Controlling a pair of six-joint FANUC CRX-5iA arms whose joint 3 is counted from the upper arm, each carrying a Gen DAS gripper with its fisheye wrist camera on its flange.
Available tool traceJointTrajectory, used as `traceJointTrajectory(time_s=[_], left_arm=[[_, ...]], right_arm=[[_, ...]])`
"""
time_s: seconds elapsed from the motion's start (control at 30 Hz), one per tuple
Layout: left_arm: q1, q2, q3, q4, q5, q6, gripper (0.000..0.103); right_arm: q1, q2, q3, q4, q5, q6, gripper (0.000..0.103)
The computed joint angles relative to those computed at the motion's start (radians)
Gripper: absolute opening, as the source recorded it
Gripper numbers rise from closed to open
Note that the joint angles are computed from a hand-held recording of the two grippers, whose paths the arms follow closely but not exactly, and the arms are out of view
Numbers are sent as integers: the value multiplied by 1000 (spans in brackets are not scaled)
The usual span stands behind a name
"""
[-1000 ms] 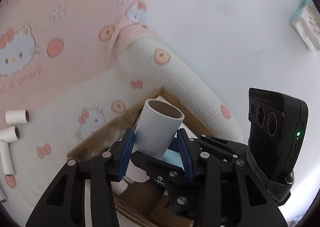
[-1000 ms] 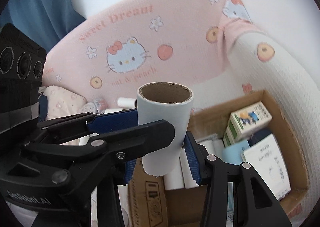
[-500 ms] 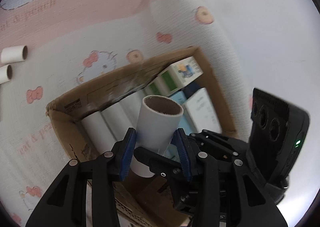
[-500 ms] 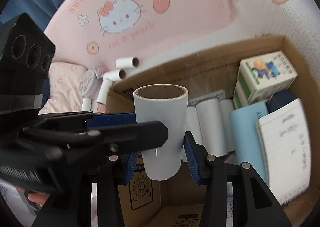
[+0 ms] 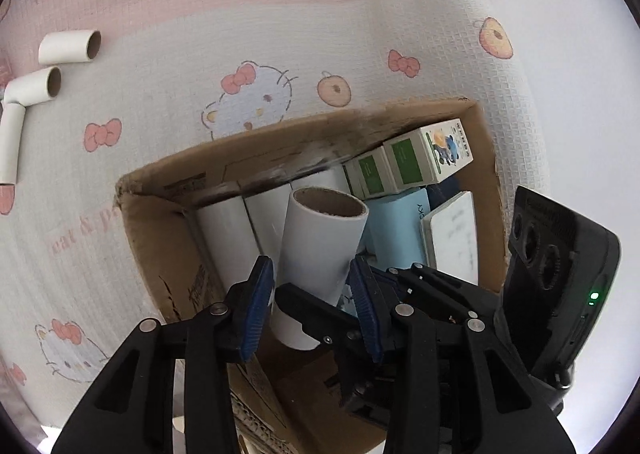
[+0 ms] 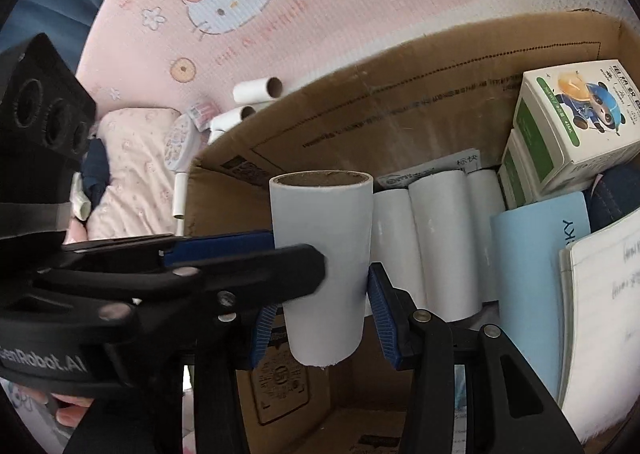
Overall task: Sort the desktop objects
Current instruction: 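Lower the tube into the box beside the standing tubes and open the left gripper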
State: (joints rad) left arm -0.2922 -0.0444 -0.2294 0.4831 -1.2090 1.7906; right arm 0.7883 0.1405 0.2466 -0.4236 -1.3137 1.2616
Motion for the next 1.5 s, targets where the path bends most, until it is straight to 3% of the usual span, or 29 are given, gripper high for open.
traceJointTrajectory(time_s=[0.3, 0.37, 0.47, 0.7, 0.93, 1.03, 1.37, 1.5], left_arm=[[10, -15, 20, -67, 24, 38, 43], [8, -22, 19, -75, 34, 23, 26], [14, -30, 0, -56, 49, -9, 17], [17, -29, -29, -35, 48, -37, 17], [10, -14, -22, -14, 31, -81, 17], [10, -15, -23, -12, 36, -81, 20], [-40, -47, 0, -110, 102, -86, 47], [-28, -93, -48, -79, 152, -164, 54]], right_arm=[[20, 74, 54, 44, -55, 3, 42], [29, 89, 66, 52, -68, 8, 42], [52, 110, 83, 91, -84, 6, 42], [60, 144, 109, 102, -112, 9, 42], [48, 121, 87, 107, -69, -10, 42], [36, 95, 74, 101, -58, -21, 42], [183, -19, -40, 429, -8, -184, 42], [216, -42, -70, 501, -10, -213, 42]])
